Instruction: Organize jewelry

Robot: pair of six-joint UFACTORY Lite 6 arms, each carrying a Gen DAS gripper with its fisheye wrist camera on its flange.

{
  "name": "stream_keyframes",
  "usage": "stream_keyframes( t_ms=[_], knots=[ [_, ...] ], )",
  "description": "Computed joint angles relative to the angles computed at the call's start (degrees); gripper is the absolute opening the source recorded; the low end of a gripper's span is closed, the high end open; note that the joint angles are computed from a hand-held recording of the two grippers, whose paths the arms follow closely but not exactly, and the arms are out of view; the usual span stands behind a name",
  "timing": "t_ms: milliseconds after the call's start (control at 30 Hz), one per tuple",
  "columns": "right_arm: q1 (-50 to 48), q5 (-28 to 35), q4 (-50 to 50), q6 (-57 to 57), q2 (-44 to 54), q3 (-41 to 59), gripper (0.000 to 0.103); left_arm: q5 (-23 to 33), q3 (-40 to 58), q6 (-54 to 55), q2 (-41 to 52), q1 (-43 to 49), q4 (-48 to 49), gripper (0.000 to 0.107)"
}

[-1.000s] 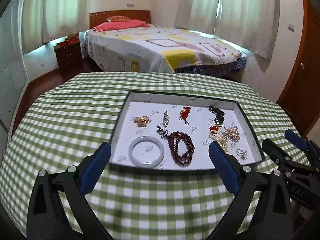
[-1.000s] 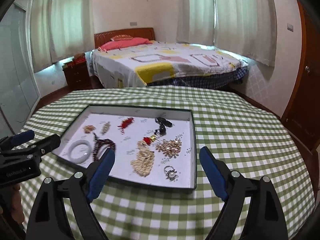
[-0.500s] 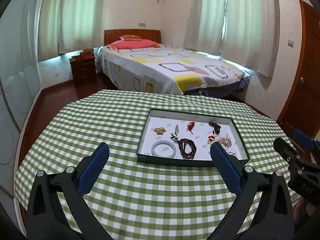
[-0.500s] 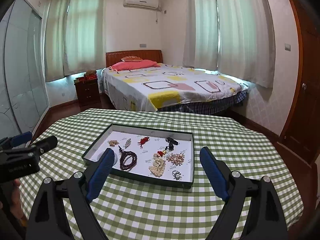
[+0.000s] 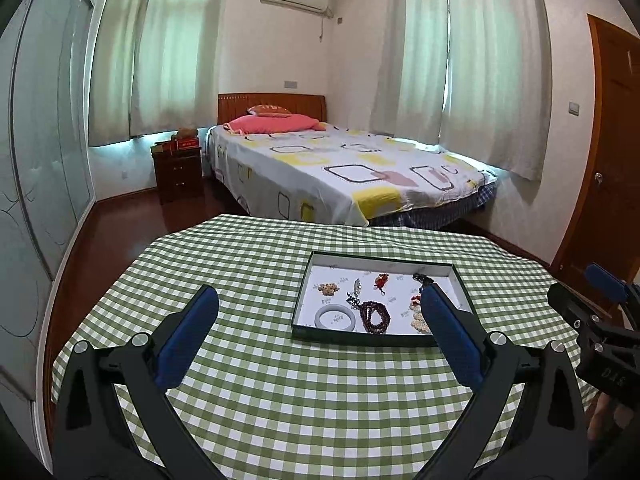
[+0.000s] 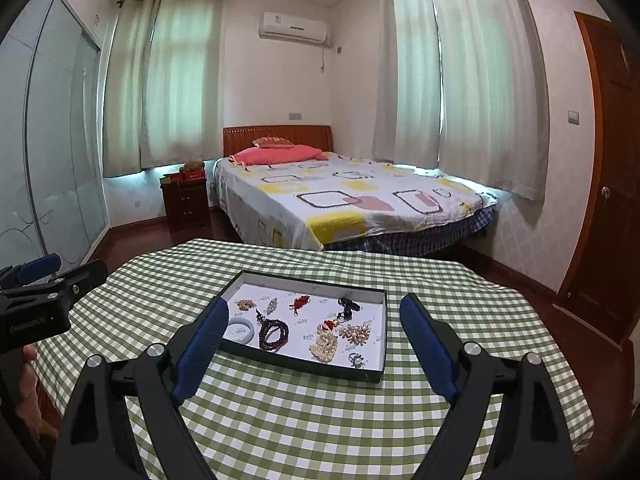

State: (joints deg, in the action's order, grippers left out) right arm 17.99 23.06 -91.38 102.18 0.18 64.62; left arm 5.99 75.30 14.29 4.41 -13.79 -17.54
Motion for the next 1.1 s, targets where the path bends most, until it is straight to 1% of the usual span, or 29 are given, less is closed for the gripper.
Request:
stream_keyframes(
  t_ms=[100,233,467,800,867,933,1067,1100],
  knots=[
    [0.24,0.46,-0.83,0.85,-0.56,-0.38,0.085,-0.29,-1.37,4.49,-1.50,0.24,-4.47,0.098],
    [0.68,0.98,-1.21,1.38,-1.36,-1.20,0.085,-0.34,-1.89,8.30,-2.16,0.48,-8.12,0.098],
    [1.22,1.72,-1.77,2.09,-2.23,-1.93,0.085,-0.93,-3.11,8.20,-3.49,0.01,-7.56,0.098],
    [1.10,1.78,-2.95,3.38,-2.55,-2.57,0.085,-1.29,-3.57,3.11,-3.87,-0.43,-2.70,0.098],
    [1.17,1.85,-2.78,3.26,-2.55,-2.54,0.085,-1.30,-3.65,3.67,-3.95,-0.48,-3.26,0.098],
    [1.12,1.74,-3.04,3.52,-2.64,-2.63,0.085,-1.37,-3.64,1.27,-3.90,-0.58,-0.73,0.098],
    [1.22,1.98,-3.14,3.69,-2.55,-2.58,0.085,-1.28,-3.71,3.28,-4.04,-0.52,-2.99,0.098],
    [1.16,1.95,-3.40,3.98,-2.57,-2.69,0.085,-1.35,-3.65,2.11,-3.96,-0.50,-1.72,0.098]
  ],
)
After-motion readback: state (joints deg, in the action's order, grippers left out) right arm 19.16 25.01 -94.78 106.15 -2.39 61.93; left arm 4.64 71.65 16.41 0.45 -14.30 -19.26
